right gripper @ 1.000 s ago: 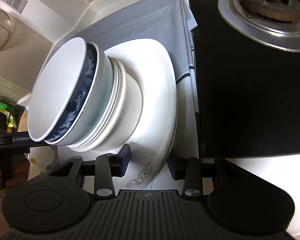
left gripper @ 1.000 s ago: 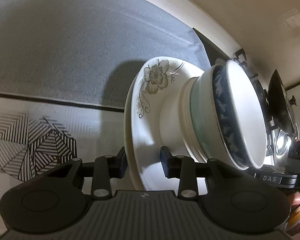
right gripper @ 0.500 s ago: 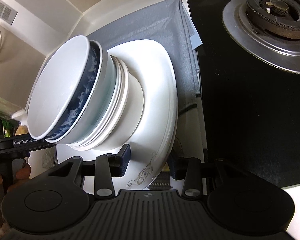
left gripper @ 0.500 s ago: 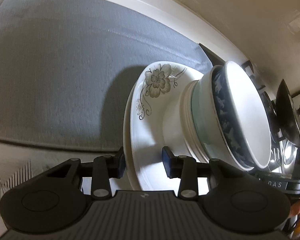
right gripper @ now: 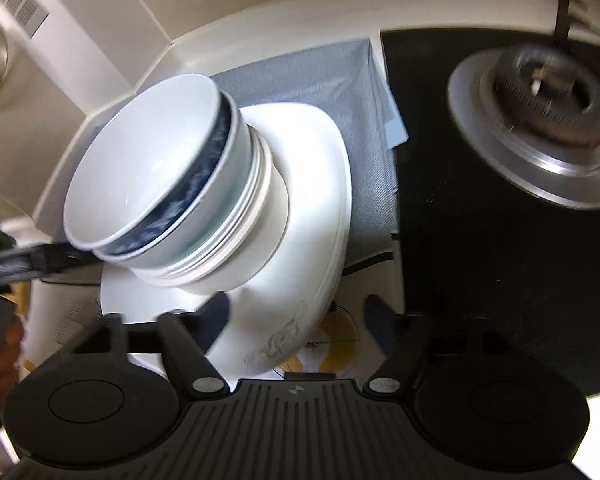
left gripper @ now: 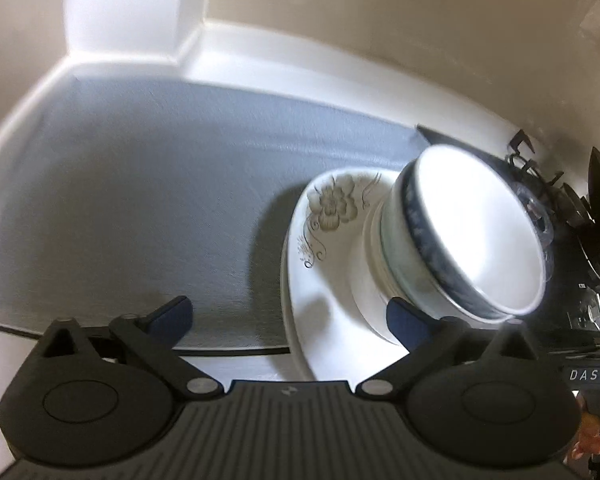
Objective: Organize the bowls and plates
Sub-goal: 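Open both grippers and pull them back from the stack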
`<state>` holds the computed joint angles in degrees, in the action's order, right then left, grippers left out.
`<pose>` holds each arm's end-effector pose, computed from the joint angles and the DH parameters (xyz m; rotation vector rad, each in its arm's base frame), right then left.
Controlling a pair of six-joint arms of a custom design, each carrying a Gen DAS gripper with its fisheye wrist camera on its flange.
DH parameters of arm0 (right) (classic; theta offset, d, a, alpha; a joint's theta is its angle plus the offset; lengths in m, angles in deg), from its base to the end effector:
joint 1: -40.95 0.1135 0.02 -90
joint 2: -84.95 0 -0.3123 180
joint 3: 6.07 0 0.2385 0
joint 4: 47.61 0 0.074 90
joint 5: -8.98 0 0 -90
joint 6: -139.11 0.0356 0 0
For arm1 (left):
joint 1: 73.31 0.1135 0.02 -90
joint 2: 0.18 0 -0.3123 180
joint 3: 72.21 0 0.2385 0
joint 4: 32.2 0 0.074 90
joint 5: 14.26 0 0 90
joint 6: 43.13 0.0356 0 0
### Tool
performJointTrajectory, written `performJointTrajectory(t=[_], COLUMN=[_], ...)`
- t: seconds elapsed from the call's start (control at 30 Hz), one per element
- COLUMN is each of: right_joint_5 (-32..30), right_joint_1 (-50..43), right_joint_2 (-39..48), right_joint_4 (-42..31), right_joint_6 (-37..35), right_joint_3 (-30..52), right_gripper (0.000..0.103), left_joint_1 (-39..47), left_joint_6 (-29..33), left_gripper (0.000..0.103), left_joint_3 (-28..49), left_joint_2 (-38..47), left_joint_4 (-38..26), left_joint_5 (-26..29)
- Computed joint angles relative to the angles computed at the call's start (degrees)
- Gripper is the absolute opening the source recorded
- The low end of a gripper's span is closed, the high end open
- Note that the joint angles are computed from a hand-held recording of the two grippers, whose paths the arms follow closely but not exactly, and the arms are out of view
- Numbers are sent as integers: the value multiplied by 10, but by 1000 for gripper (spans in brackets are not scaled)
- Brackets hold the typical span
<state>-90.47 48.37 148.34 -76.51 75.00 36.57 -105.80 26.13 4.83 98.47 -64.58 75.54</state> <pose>0.1716 0.0282 0.2251 0.3229 2.4543 0.4565 0.2979 -0.1896 0.2458 0.2600 2.5404 -0.3678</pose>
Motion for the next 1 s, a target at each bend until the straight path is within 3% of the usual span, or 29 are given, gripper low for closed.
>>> performJointTrajectory(t=[0.2,0.53,0.7,0.8,0.9,1.0], right_joint_5=[128,392,436,446,433,416], right_joint_1=[138,410,479,487,465,450], right_joint_2=[-73,-79,-81,-106,-140,-187], right_joint_4=[-98,-199,-248,-250,-237,-253], right_joint_6=[70,260,334,314,256,223], right_joint_3=[31,106,118,113,105,104], right_gripper=[92,94,94,94,94,94], left_joint_1=[-38,-63,-96,-136,-191,-224], left_joint_6=[9,-16,-31,-81,-169,-208], left_gripper=[103,103,103,103,103,103], left_joint_3=[11,8,-1,-4,11,50], left_joint_2=[-64,-116,-143,-164,-172,-151], left_joint_4=[-111,-194,-213,-216,-245,-293], left_joint_5=[-97,-117,-150,-197,-269,-285])
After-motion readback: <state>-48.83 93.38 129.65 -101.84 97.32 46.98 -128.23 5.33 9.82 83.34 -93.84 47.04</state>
